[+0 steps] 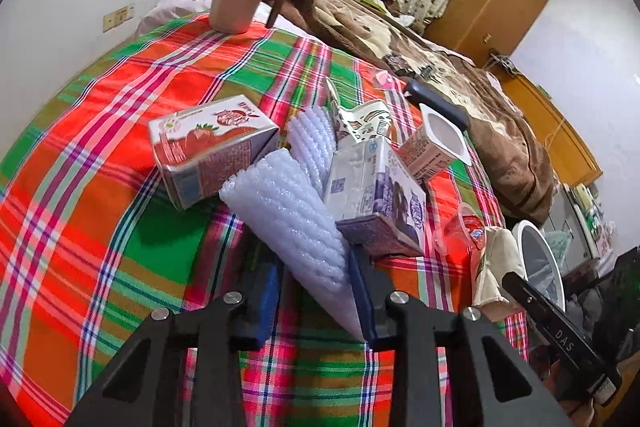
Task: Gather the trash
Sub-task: 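Grasp the white paper bag with the right gripper while the left grasps the foam net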
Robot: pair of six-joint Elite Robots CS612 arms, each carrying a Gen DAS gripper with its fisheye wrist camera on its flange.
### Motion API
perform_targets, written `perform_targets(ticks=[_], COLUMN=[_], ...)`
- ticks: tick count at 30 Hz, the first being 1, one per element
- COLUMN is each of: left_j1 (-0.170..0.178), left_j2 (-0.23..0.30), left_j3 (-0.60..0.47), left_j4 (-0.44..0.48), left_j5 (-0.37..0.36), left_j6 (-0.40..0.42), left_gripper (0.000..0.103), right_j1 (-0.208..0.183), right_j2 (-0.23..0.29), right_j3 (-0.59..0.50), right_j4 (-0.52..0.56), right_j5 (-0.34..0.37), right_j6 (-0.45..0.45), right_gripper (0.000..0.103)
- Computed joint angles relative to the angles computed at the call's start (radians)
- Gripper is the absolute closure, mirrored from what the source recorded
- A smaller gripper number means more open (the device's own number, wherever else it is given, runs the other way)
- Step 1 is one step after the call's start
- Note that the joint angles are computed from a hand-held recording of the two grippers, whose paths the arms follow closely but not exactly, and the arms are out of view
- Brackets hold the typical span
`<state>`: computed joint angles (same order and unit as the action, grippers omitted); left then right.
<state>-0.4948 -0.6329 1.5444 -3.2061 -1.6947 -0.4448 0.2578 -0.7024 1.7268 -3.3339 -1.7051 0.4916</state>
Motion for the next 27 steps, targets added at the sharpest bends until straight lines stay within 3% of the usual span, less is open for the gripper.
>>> perform_targets(ticks=[6, 14, 18, 22, 24, 27], left_j1=[0.017, 0.006, 0.002, -0.014, -0.006, -0.003], left_j2=[-0.025, -0.056, -0.046, -0.044, -0.031, -0.015], left_j3=[0.007, -0.004, -0.016, 0.008, -0.005, -0.015], left_j4=[0.058, 0.249, 0.252, 0.126, 0.118, 0.096], left_j5=[-0.047, -0.045, -0.055, 0.012, -0.040, -0.031], left_j6=[0.082, 0.305, 0.285, 0.237, 0.191, 0.127], left_gripper=[0.072, 0.072, 0.072, 0.052, 0.052, 0.052], right_j1=[-0.006, -0.011, -0.011, -0.009, -0.007, -0.007], right_j2=[-0.021, -0.037, -0.036, -0.033, -0.032, -0.031], right_j3=[0.017, 0.024, 0.023, 0.022, 0.020, 0.020], right_j4=[0.015, 0.071, 0.071, 0.063, 0.067, 0.062], right_j5=[0.016, 0.018, 0.021, 0.022, 0.015, 0.014], right_j6=[-0.048, -0.118, -0.111, -0.118, -0.116, -0.106], right_gripper=[0.095, 0.095, 0.095, 0.095, 0.095, 0.094])
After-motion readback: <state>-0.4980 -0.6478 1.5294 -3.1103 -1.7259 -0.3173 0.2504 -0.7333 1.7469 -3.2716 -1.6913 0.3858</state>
